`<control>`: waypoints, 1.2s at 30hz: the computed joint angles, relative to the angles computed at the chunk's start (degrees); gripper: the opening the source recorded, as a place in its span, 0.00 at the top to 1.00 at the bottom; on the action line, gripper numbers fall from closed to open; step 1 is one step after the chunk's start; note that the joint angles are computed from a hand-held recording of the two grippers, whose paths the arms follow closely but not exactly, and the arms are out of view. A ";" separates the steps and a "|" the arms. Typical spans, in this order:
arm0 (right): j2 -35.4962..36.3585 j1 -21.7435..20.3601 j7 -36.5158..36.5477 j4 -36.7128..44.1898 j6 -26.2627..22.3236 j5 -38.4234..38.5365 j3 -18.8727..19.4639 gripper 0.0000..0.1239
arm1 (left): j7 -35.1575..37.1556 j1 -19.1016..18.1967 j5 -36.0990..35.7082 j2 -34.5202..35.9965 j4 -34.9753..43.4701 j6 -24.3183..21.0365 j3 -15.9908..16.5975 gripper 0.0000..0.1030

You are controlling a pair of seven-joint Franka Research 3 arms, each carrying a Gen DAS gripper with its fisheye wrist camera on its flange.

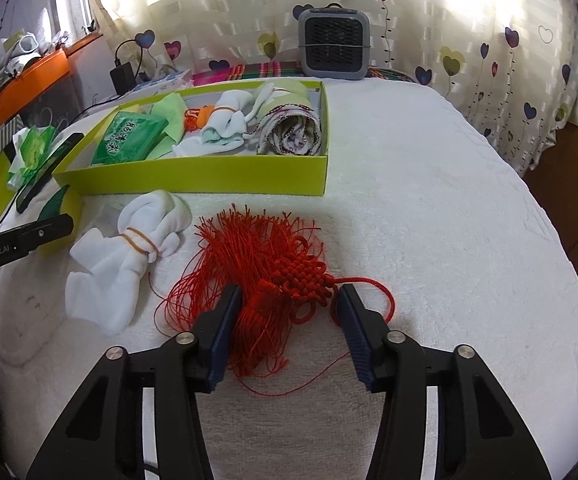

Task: Organize soft objects
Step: 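Grasp the red tassel with the right tool while the left tool grasps the green scouring pad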

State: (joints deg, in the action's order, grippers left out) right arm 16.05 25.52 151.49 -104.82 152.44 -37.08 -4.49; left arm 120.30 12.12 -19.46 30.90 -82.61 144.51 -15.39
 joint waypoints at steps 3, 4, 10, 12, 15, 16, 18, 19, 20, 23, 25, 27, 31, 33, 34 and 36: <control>0.04 0.02 -0.76 -0.08 0.71 0.02 0.11 0.69 | 0.74 0.64 -1.14 -0.22 -0.34 0.06 -0.61 0.49; 0.01 -0.05 -0.84 -0.20 1.12 0.16 0.10 0.70 | 0.90 0.70 -1.35 -0.26 -0.42 0.08 -0.64 0.50; -0.13 -0.13 -0.90 -0.77 2.75 0.66 -0.16 0.79 | 1.42 0.75 -2.14 -0.48 -0.86 0.45 -0.68 0.51; -0.12 -0.12 -1.27 -0.83 3.13 0.92 -0.20 0.81 | 1.47 0.73 -2.25 -0.58 -1.02 0.54 -0.64 0.51; -0.11 -0.07 -1.52 -0.90 3.46 1.28 -0.32 0.83 | 1.62 0.73 -2.45 -0.59 -1.09 0.58 -0.65 0.51; -0.11 -0.10 -1.68 -0.97 3.74 1.49 -0.30 0.84 | 1.64 0.74 -2.48 -0.70 -1.19 0.57 -0.64 0.51; -0.07 -0.09 -2.01 -1.02 4.16 1.76 -0.33 0.87 | 1.81 0.72 -2.57 -0.74 -1.27 0.72 -0.64 0.51; -0.11 -0.09 -2.18 -1.12 4.41 1.92 -0.35 0.89 | 1.87 0.75 -2.63 -0.84 -1.35 0.73 -0.65 0.51; -0.12 -0.02 -2.23 -1.16 4.48 2.00 -0.43 0.89 | 1.90 0.77 -2.71 -0.84 -1.35 0.68 -0.67 0.51; -0.27 -0.16 -2.44 -1.60 5.44 2.66 -0.53 0.89 | 2.00 0.76 -2.90 -0.97 -1.54 0.89 -0.67 0.51; -0.40 -0.40 -2.65 -2.06 6.44 3.53 -0.54 0.90 | 2.09 0.85 -3.16 -1.29 -1.81 0.94 -0.74 0.51; -0.54 -0.48 -2.89 -2.41 7.17 4.26 -0.62 0.90 | 2.12 0.83 -3.26 -1.51 -2.05 1.18 -0.67 0.51; -0.56 -0.20 -2.92 -2.60 7.94 4.72 -1.06 0.90 | 2.51 0.93 -3.53 -1.73 -2.35 1.39 -0.71 0.51; -0.64 -0.13 -2.93 -2.83 8.66 4.78 -1.23 0.90 | 2.75 0.94 -3.67 -1.76 -2.40 1.45 -0.76 0.51; -0.65 -0.04 -2.91 -2.86 8.78 4.75 -1.36 0.90 | 2.90 0.98 -3.76 -1.86 -2.55 1.55 -0.78 0.51; -0.66 0.12 -2.77 -2.91 9.04 4.67 -1.55 0.90 | 2.99 0.79 -3.58 -2.05 -2.82 2.15 -0.63 0.51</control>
State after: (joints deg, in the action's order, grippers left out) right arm 15.39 25.64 148.72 -107.73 161.47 -32.41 -6.04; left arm 123.29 12.91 -23.03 28.86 -85.43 146.66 -16.02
